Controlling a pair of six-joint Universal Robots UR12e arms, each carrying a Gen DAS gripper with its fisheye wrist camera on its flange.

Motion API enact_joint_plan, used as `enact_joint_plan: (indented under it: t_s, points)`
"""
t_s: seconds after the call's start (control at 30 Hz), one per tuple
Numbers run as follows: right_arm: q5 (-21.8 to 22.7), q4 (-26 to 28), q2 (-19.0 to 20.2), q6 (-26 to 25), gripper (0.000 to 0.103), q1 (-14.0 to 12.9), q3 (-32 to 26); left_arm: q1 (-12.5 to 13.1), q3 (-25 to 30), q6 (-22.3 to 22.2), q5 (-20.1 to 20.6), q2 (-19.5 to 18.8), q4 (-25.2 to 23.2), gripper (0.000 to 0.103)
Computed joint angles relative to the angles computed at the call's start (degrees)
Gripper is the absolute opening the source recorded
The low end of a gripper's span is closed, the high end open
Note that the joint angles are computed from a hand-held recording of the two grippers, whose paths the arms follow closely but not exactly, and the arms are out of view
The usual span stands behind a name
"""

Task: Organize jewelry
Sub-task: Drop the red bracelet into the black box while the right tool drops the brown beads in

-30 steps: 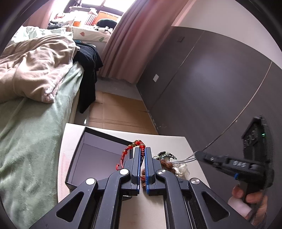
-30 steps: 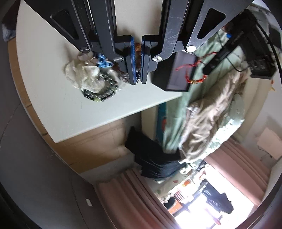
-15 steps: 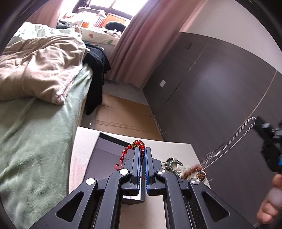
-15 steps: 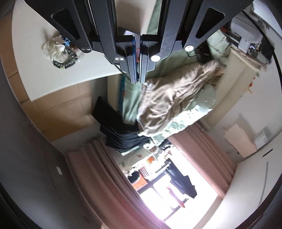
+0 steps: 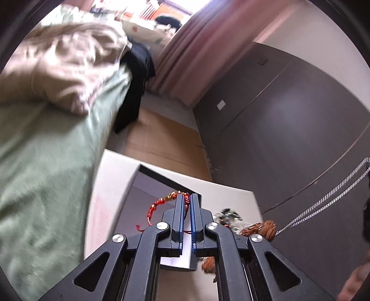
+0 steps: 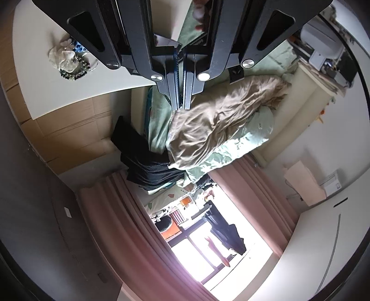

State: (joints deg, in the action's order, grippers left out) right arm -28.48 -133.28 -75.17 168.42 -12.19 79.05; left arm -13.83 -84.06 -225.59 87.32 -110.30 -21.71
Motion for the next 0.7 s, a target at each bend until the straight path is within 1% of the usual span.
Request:
enact_joint_plan:
  t_s: [0.07, 0.1, 0.13, 0.17, 0.2, 0.27, 0.3, 0.4, 0.5, 0.63, 0.7]
  points:
    - [0.06, -0.67, -0.11, 0.05, 0.004, 0.14, 0.01, 0.19, -0.12, -1.49, -0.08, 0.25, -0.46, 0.009]
    - [-0.07, -0.83, -0.16, 0.01, 0.004, 0.19, -0.03, 0.15, -0.12, -1.53, 0.27, 0.37, -0.53, 0.025]
    - [-0.04, -1.14, -0.2, 0.03, 0.004, 0.25, -0.07, 0.05, -0.15, -1.46, 0.78, 0.55, -0.33, 0.057]
    - [0.09, -1.51, -0.21, 0.13, 0.004, 0.29, -0.08, -0.04, -0.37, -1.5, 1.39, 0.73, 0.59, 0.073]
    - [0.11, -1.81, -0.25, 0.25, 0.004, 0.33, -0.1, -0.23, -0.89, -1.65, 2.38, 0.96, 2.43, 0.092]
    - [0.07, -2.36, -0.34, 0.53, 0.004, 0.45, -0.1, -0.66, -1.63, -1.57, 4.68, 1.39, 5.25, 0.094]
    - [-0.06, -2.42, -0.38, 0.66, 0.004, 0.52, -0.21, -0.67, -1.5, -1.3, 4.82, 1.48, 5.02, 0.094]
    - [1.35, -4.95, -0.22, 2.76, 0.004, 0.37, -0.62, -0.52, -1.61, -0.53, 3.81, 1.73, 5.18, 0.094]
    - [1.79, -7.3, -0.43, 3.82, 0.004, 0.38, -1.44, -0.45, -1.59, -0.41, 3.75, 1.83, 4.67, 0.094]
    - [1.39, -8.86, -0.83, 3.34, 0.004, 1.06, -2.76, -0.05, -2.74, -1.83, 3.76, 2.43, 7.25, 0.094]
    - [0.83, -8.37, -0.96, 2.28, 0.004, 1.75, -3.52, 0.17, -3.34, -2.82, 3.96, 2.75, 8.63, 0.094]
